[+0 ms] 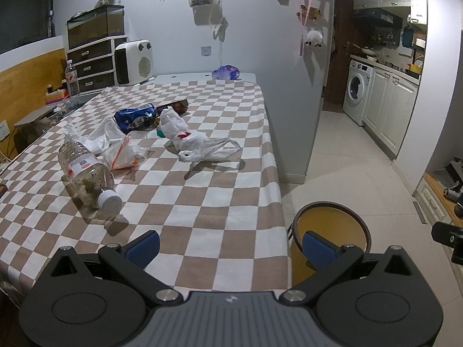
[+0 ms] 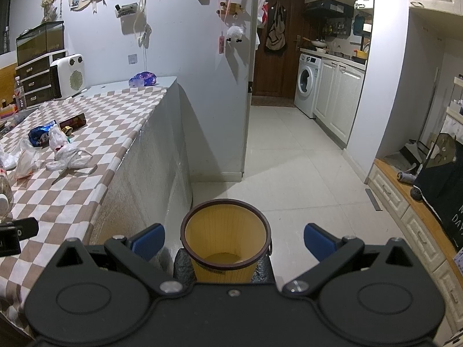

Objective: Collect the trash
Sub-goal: 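Grasp the clear plastic bottle with the left tool while the right tool grasps the white plastic bag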

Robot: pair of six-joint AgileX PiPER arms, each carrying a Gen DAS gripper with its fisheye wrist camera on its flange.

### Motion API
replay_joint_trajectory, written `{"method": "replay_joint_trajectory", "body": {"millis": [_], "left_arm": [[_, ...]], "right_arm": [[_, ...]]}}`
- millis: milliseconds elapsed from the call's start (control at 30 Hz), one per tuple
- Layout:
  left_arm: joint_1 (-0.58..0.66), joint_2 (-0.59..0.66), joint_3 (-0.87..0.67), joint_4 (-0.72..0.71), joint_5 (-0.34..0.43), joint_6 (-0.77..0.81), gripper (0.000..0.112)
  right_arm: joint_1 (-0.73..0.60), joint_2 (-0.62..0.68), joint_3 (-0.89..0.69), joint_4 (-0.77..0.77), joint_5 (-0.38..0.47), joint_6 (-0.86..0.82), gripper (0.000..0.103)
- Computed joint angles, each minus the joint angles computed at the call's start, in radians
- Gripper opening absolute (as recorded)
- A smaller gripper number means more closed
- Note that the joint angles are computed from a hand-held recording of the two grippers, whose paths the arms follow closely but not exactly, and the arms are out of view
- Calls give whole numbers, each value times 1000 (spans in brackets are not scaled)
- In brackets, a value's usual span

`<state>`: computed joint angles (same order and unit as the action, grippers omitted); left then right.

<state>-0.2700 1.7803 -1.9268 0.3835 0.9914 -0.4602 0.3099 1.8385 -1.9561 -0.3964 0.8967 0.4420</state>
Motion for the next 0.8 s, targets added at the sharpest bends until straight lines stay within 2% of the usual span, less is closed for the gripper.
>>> {"method": "replay_joint_trajectory", "body": {"millis": [33,433,667,800], "left_arm": [[5,1,2,1,-1,-2,103],[139,29,22,37,-19,-111,103],[225,36,62,63,-66,-192,103],[266,52,81,86,-130,-257,103]], "right_arm": [[-10,3,14,18,-25,-12,103],[-1,73,-40,112,-88,-65,103],[-23,142,-120,328,-155,-211,103],[-16,189,-174,411,-218,-267,103]]}}
